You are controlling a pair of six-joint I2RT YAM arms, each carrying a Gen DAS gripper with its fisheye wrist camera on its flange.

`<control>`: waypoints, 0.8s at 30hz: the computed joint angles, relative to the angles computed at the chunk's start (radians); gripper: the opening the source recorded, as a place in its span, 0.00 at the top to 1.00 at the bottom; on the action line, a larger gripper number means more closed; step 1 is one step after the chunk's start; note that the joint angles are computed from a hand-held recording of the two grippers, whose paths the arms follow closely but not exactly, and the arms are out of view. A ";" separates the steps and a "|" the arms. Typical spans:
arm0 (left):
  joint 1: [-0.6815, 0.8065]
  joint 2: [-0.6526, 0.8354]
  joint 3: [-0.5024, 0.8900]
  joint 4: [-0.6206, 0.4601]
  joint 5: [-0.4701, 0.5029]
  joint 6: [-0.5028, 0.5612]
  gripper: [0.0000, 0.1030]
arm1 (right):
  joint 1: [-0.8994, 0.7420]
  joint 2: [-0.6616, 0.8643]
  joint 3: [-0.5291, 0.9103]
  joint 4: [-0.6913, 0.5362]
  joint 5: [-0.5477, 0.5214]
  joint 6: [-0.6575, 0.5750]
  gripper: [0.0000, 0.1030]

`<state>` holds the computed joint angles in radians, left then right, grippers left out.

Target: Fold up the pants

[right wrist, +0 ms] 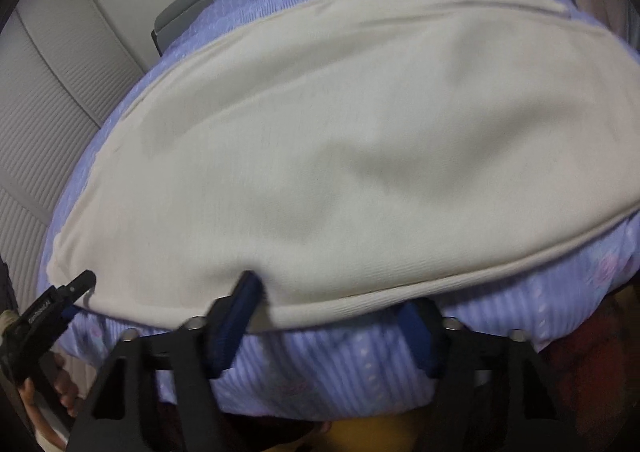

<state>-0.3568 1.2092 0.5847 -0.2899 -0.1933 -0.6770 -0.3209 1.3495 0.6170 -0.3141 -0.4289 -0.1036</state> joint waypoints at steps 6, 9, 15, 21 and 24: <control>-0.022 -0.019 0.036 -0.062 -0.044 -0.042 0.86 | 0.007 -0.030 0.015 0.009 0.032 -0.033 0.76; -0.042 -0.065 0.079 -0.120 -0.089 -0.050 0.87 | -0.021 -0.095 0.074 -0.039 0.005 -0.050 0.82; -0.054 -0.078 0.235 -0.191 -0.169 0.003 0.87 | -0.047 -0.143 0.251 -0.093 -0.062 -0.051 0.82; 0.033 0.095 0.499 -0.216 -0.139 0.125 0.87 | 0.015 0.020 0.512 -0.079 -0.042 -0.012 0.83; 0.076 0.216 0.662 -0.249 -0.130 0.173 0.87 | 0.079 0.164 0.698 -0.100 0.008 0.007 0.84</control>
<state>-0.2813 1.4249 1.2465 -0.5393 -0.3234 -0.5037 -0.2414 1.5136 1.3146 -0.4139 -0.4209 -0.0966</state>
